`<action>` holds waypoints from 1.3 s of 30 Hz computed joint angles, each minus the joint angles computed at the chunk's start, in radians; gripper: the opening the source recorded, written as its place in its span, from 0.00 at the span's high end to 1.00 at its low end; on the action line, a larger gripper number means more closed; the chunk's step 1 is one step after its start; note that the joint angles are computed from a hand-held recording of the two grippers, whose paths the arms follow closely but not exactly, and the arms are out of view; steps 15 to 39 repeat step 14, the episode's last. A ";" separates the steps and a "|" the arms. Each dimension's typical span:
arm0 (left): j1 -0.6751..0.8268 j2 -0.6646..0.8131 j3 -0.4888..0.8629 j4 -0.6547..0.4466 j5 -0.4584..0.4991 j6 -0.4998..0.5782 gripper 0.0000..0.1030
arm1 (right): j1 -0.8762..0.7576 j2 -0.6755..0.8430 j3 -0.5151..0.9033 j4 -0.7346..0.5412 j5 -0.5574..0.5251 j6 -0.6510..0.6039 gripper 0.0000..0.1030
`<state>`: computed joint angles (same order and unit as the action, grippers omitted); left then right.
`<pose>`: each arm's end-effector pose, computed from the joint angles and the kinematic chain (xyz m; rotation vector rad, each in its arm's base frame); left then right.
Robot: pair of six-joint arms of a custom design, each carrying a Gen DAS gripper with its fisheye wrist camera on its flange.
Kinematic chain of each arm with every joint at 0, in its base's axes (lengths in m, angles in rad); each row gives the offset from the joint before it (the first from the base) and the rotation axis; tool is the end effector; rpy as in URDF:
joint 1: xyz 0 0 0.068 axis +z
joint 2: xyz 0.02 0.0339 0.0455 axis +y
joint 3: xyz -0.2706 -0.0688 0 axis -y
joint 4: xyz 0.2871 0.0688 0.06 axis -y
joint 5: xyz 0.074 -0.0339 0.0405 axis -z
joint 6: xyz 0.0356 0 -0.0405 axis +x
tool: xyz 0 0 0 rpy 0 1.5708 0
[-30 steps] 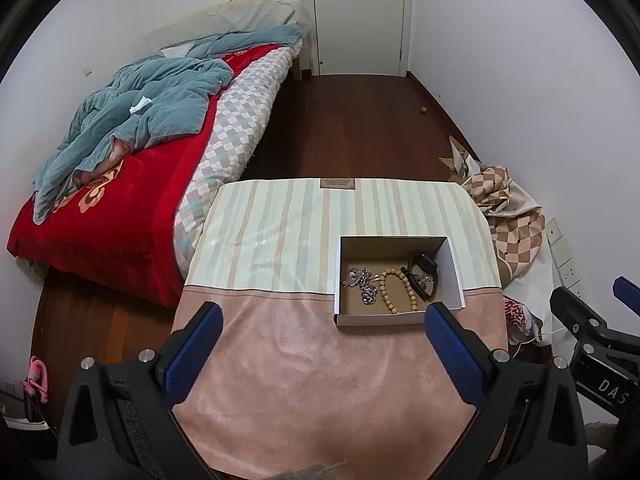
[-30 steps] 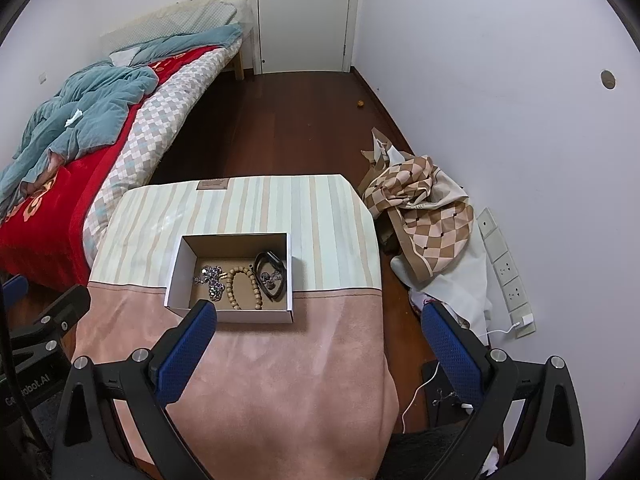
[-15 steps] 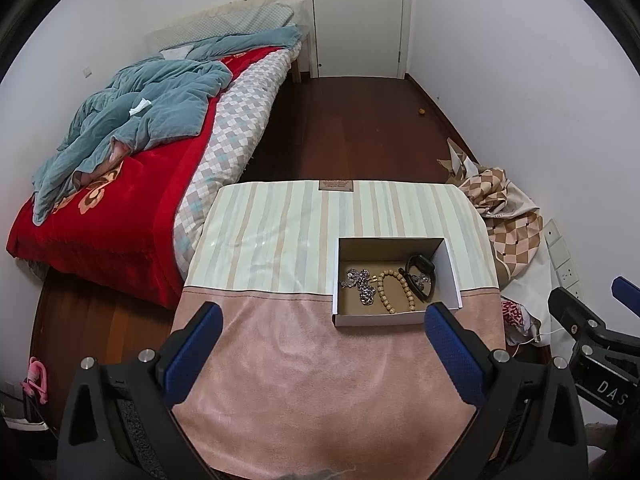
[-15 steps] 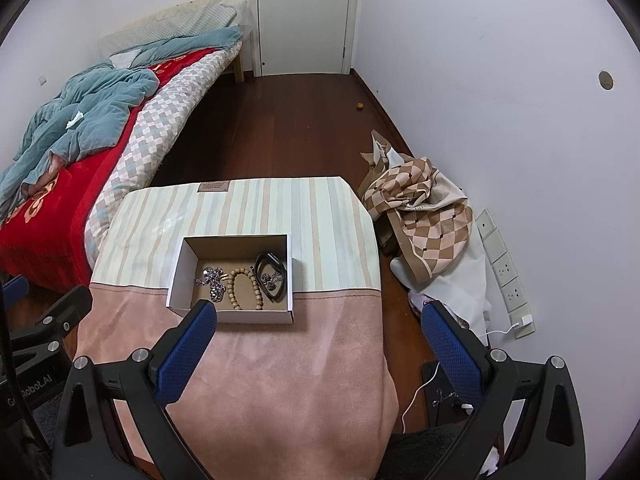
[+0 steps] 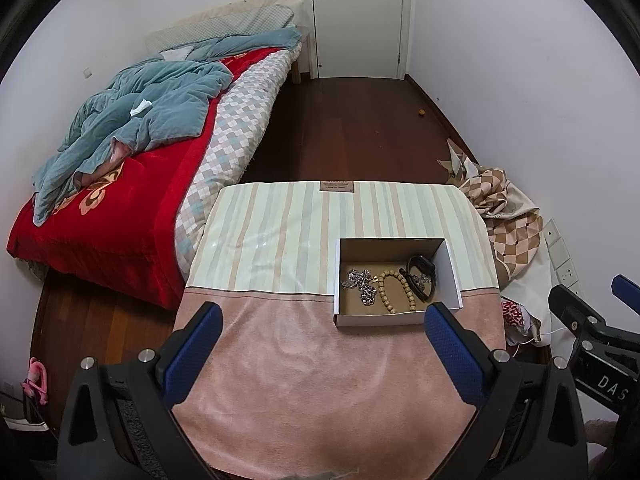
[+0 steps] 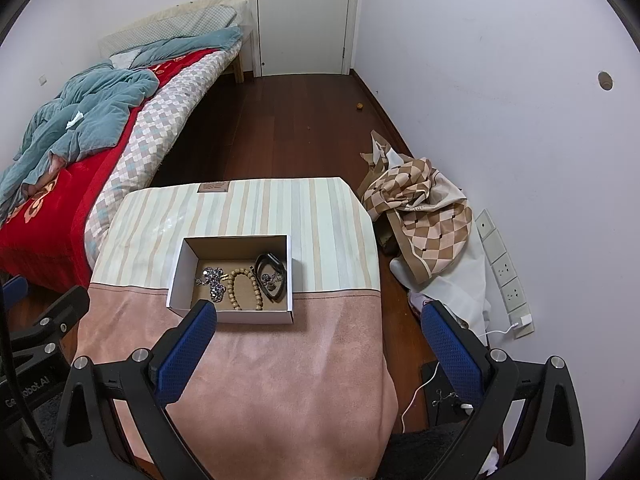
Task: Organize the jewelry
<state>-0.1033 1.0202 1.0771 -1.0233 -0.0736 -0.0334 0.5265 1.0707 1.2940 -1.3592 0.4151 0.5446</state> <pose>0.2230 -0.0205 0.3302 0.0595 2.5331 0.0391 0.1817 0.0890 0.3764 0.1421 2.5553 -0.1747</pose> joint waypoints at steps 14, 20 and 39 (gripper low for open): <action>0.023 -0.018 0.007 -0.004 0.025 0.009 0.00 | 0.008 0.001 0.009 -0.010 0.002 0.006 0.00; 0.023 -0.018 0.007 -0.004 0.025 0.009 0.00 | 0.008 0.001 0.009 -0.010 0.002 0.006 0.00; 0.023 -0.018 0.007 -0.004 0.025 0.009 0.00 | 0.008 0.001 0.009 -0.010 0.002 0.006 0.00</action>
